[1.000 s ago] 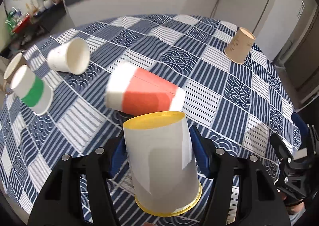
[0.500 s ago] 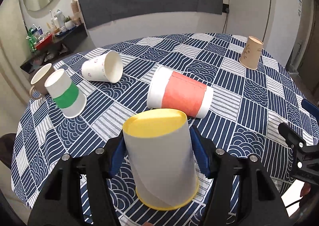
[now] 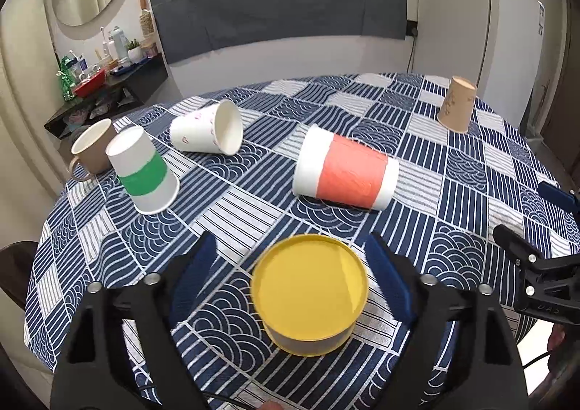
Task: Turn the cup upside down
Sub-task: 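Rotate the cup with the left gripper so its yellow rim faces down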
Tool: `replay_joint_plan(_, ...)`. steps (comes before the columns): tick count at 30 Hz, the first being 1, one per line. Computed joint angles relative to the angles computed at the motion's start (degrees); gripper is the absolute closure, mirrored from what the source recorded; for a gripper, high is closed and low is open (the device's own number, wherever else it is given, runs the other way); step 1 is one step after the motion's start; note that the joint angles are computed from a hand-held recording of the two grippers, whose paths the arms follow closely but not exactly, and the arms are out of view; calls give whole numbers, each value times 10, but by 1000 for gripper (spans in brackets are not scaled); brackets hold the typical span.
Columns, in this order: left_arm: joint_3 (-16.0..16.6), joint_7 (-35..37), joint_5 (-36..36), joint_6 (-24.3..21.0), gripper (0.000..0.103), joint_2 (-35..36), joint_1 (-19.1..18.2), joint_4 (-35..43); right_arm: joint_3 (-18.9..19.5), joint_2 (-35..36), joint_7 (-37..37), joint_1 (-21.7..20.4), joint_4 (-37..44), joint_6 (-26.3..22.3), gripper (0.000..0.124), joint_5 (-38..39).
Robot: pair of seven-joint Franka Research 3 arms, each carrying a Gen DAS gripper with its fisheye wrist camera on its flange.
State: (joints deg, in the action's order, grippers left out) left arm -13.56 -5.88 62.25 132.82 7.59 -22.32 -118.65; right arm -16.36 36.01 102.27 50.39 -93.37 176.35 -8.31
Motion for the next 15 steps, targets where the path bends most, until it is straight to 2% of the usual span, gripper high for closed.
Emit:
replay_joint_plan(1,0,-3,3,-2,9,-5,0,-4,-1,1,2,2,1,-1,30,1)
replay_joint_plan(4,-1,1,10,-5,6,-18,1,-14,-10,4,11,11,6,-4,30,0)
replay_joint_plan(9,-9,49,4,-10,6,-34,6,-33,-53,11,57,50,5,4,30,-10)
replay_joint_plan(11,-12,46,5,-9,6,-41,7,-44,-58,10,70,56,1,13,30,-6)
replay_joint_plan(13,-13,45,1,0,6,-51,9,-59,-91,14,95,85,-4,19,29,-3)
replay_joint_plan(15,-15,32,5,4,6,-62,12,-73,-100,15,102,94,-5,24,29,0)
